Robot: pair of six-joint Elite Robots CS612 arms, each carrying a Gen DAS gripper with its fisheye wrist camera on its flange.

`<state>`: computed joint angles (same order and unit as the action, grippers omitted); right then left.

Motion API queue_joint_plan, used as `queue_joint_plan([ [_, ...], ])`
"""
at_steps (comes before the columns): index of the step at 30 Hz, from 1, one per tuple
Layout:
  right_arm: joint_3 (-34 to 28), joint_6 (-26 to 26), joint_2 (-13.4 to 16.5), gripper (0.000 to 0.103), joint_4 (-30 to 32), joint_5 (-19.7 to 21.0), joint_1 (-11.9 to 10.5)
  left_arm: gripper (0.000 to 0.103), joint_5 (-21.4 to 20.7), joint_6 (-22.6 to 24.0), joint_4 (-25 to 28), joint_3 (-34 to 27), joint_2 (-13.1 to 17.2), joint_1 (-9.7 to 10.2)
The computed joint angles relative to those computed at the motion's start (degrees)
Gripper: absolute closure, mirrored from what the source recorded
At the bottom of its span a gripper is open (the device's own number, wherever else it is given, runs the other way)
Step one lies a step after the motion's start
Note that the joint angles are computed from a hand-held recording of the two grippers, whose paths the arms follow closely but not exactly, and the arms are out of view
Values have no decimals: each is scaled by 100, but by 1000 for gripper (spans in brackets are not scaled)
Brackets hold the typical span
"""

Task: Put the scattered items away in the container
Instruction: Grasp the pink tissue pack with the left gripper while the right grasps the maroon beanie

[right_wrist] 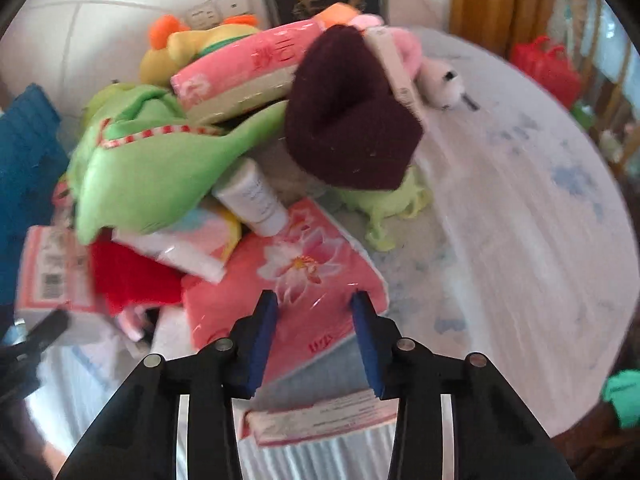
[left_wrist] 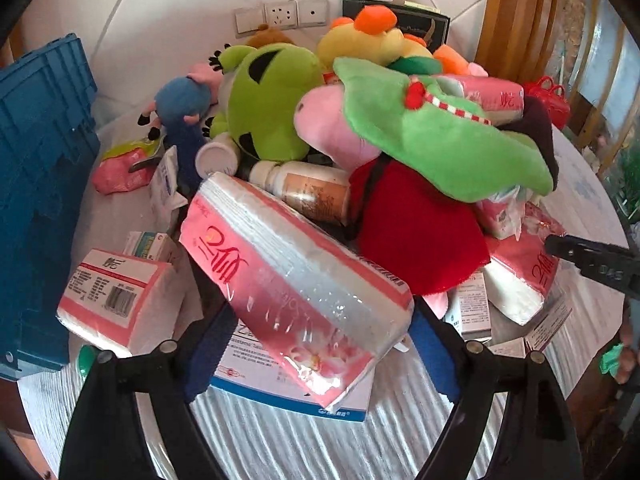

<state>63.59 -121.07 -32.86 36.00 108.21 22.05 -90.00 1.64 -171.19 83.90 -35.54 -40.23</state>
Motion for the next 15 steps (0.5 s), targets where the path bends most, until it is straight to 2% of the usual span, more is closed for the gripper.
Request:
queue_joint_plan([
  [4,377,489,-156,62,-489,-351,-59,18,121,55,84,-52,56,-74],
  [5,491,645,-201,58,-570,-399,-82,18,163,42,139,-76,72,-81],
  [9,533,777,-245,57,-493,-240,-39,17,58,-211,267,-193,135,-48],
  [12,581,791,-397,56,-504,100,7,17,46,-358,412,-346,209,-39],
  [14,521,631,-476,56,-461,306,16,38,-85,-451,464,-427,254,-14],
  [15,471,494,-508,56,-404,401,4,39,-131,-509,483,-451,260,-3],
])
